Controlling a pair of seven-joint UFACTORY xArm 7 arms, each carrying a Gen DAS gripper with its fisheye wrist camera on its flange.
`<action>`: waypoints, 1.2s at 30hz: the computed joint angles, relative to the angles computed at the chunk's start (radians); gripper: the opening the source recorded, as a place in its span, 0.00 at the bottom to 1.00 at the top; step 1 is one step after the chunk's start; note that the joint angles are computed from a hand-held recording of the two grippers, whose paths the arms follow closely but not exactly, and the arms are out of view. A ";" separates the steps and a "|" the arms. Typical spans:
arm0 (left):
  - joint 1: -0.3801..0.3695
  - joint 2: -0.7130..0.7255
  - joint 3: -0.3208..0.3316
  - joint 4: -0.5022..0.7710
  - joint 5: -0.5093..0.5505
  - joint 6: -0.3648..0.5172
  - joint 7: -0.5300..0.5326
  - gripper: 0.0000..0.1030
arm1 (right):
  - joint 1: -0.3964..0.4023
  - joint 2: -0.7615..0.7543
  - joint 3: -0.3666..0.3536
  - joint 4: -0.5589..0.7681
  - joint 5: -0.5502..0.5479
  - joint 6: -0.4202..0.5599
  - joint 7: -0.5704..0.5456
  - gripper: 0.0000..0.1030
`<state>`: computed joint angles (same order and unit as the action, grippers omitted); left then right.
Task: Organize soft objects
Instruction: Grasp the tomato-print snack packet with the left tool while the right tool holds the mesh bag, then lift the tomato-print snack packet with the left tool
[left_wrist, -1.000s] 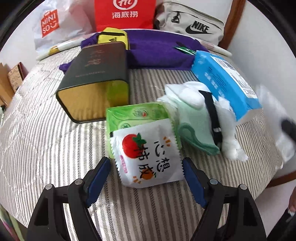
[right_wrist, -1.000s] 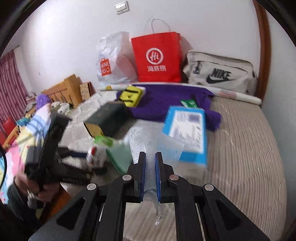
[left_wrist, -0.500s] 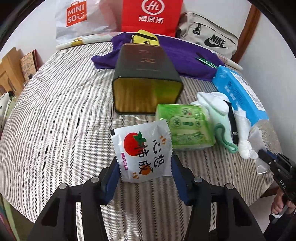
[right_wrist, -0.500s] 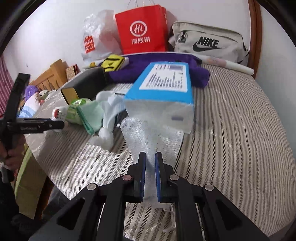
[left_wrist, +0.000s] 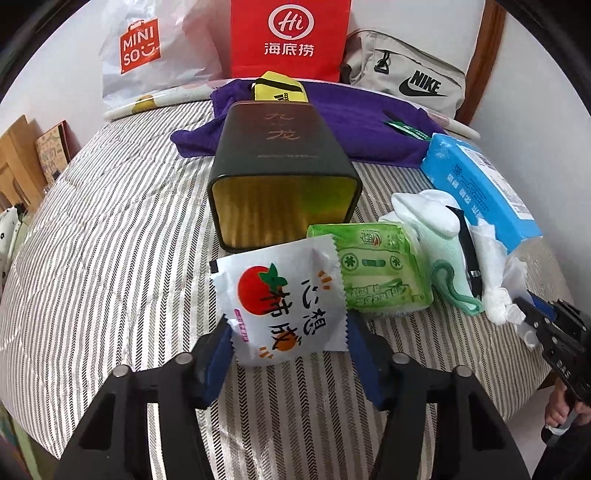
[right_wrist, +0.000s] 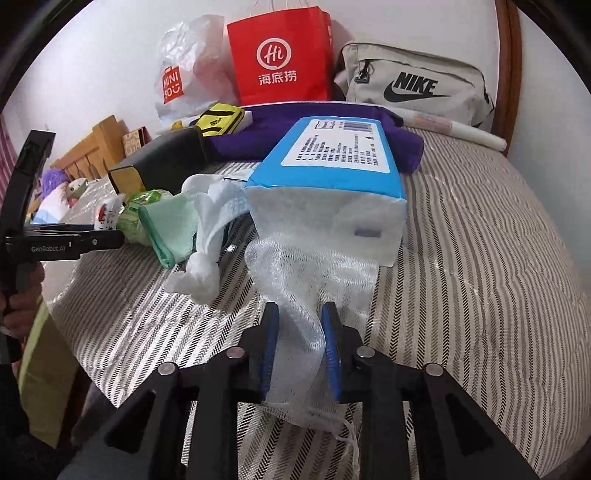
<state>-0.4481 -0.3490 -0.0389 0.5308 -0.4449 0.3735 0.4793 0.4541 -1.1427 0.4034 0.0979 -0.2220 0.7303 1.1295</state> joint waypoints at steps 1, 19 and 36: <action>-0.013 -0.006 0.018 0.001 -0.022 0.011 0.021 0.41 | -0.001 -0.005 -0.004 -0.001 -0.001 0.006 -0.003 0.13; -0.008 -0.137 0.069 0.000 -0.178 0.157 0.166 0.09 | 0.041 -0.150 -0.011 0.030 0.054 0.119 -0.044 0.04; 0.021 -0.160 0.100 0.025 -0.204 0.203 0.198 0.07 | -0.019 -0.137 -0.009 0.105 0.064 0.138 -0.116 0.04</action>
<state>-0.4266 -0.5093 0.0608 0.5555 -0.6488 0.5763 0.6769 0.4350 -1.2799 0.3939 0.2029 -0.1584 0.8680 1.0136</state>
